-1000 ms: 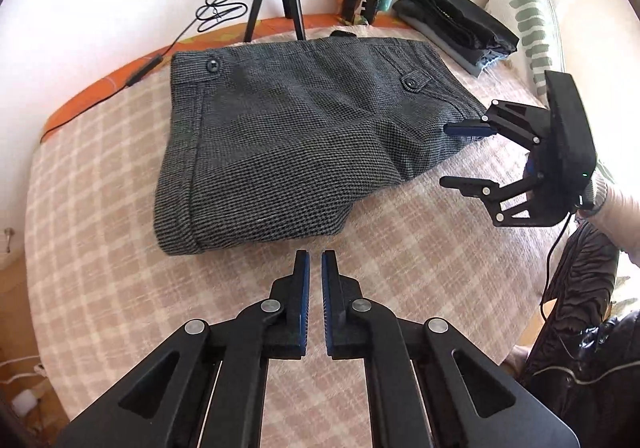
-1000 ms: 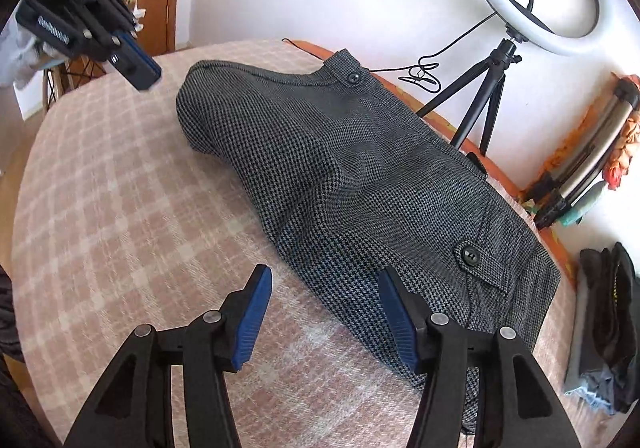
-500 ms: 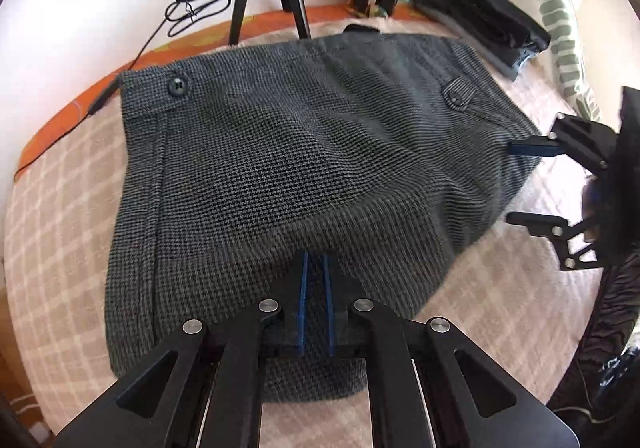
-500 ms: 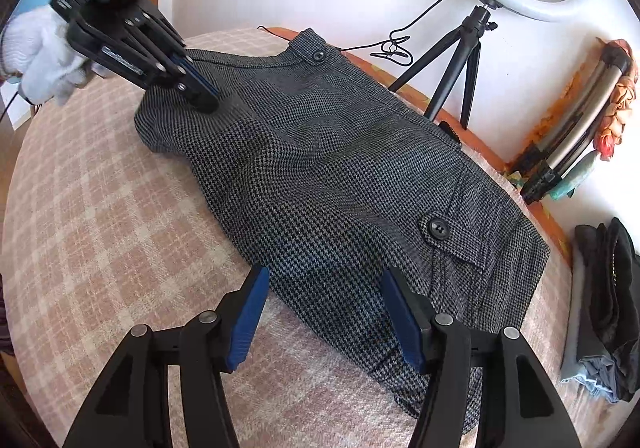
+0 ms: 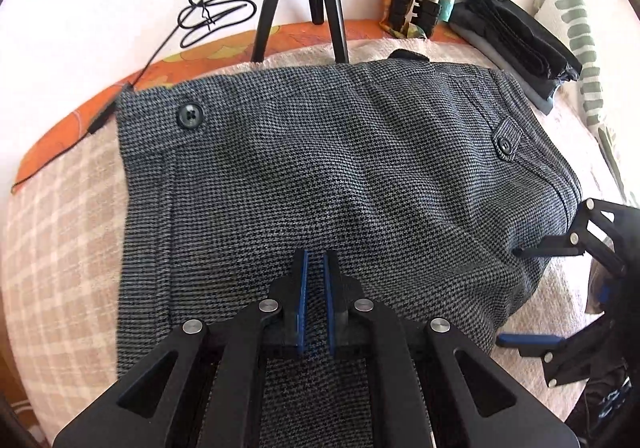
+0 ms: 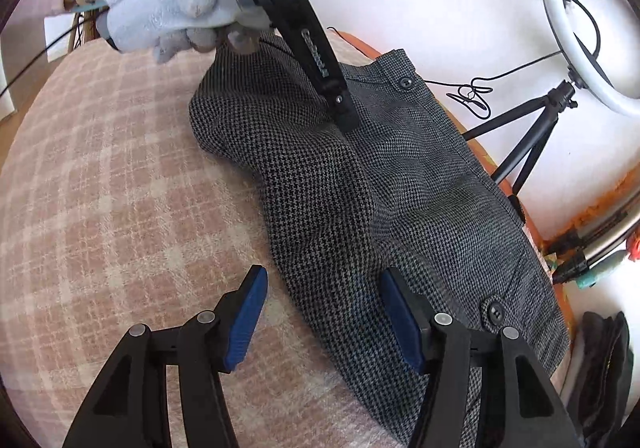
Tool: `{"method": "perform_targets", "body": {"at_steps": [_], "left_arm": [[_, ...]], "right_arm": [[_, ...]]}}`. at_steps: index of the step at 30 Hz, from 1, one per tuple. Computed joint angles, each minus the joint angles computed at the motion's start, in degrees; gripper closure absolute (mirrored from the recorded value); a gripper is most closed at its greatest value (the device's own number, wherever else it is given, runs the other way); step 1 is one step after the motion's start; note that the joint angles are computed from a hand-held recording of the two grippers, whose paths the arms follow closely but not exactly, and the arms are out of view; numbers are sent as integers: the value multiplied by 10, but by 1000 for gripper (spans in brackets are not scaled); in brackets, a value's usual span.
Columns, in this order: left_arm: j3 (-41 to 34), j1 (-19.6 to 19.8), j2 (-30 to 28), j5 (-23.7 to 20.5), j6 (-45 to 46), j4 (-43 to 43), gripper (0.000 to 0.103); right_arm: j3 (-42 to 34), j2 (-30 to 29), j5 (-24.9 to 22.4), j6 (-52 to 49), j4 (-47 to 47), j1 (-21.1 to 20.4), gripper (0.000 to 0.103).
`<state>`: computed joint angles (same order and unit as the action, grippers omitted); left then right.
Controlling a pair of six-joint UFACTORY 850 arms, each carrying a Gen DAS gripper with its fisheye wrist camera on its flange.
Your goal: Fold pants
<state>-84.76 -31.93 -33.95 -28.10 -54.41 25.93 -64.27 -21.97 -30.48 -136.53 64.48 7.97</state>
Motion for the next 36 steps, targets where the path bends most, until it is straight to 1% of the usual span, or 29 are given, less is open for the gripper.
{"method": "perform_targets", "body": {"at_steps": [1,2,3,4,5,6,7,8,10,12,15,17,18,20,22,24,27,28,29,30,32,33,34,35,36], "left_arm": [[13,-6,13,-6,-26,35,97],[33,-8,31,2,-40,55,91],[52,-14,49,7,-67,82,75],[71,-22,67,9,-100,115,68],[92,-30,86,20,-128,143,63],[108,-38,101,31,-152,165,63],[117,-47,111,35,-171,183,63],[122,-57,117,38,-177,193,63],[111,-78,112,22,-161,194,62],[86,-99,91,-11,-138,198,57],[56,-116,59,-58,-149,230,57],[32,-117,34,-83,-154,240,55],[17,-118,19,-103,-147,241,52],[-8,-121,-8,-143,-117,247,49],[-39,-122,-40,-192,-81,250,49],[-58,-120,-60,-221,-57,257,49],[-55,-111,-60,-233,-60,267,49],[-46,-105,-51,-218,-60,261,52],[-37,-97,-38,-192,-49,241,65],[-30,-90,-27,-169,-32,214,76],[-20,-85,-9,-143,-5,175,81],[-13,-81,4,-128,18,147,83],[-8,-78,16,-122,41,120,85],[-7,-79,22,-124,59,103,86],[-5,-80,29,-125,77,85,86]], "right_arm": [[-6,-4,-1,2,-7,0,59],[-20,-11,-9,28,-30,0,64],[-38,-19,-27,68,-59,-2,76],[-57,-28,-46,108,-82,-5,89],[-80,-38,-72,153,-106,-8,92],[-106,-50,-101,197,-129,-10,97],[-126,-59,-123,230,-143,-12,98],[-142,-67,-135,251,-149,-12,99],[-168,-79,-152,288,-163,-10,100],[-197,-93,-179,334,-183,-9,100],[-240,-116,-213,393,-210,-7,100],[-264,-130,-235,431,-222,-8,100],[-279,-139,-249,451,-228,-8,100],[-302,-153,-270,480,-235,-8,100],[-320,-164,-287,499,-239,-9,100],[-342,-179,-304,519,-241,-9,100],[-359,-192,-317,532,-241,-10,100],[-359,-192,-319,532,-240,-11,100],[-357,-191,-320,530,-240,-12,99],[-352,-187,-321,524,-239,-13,98],[-333,-174,-308,506,-241,-14,90],[-319,-164,-296,493,-241,-15,77],[-305,-154,-287,477,-236,-18,63],[-288,-141,-274,461,-229,-23,57],[-268,-127,-260,449,-217,-30,48]]}}
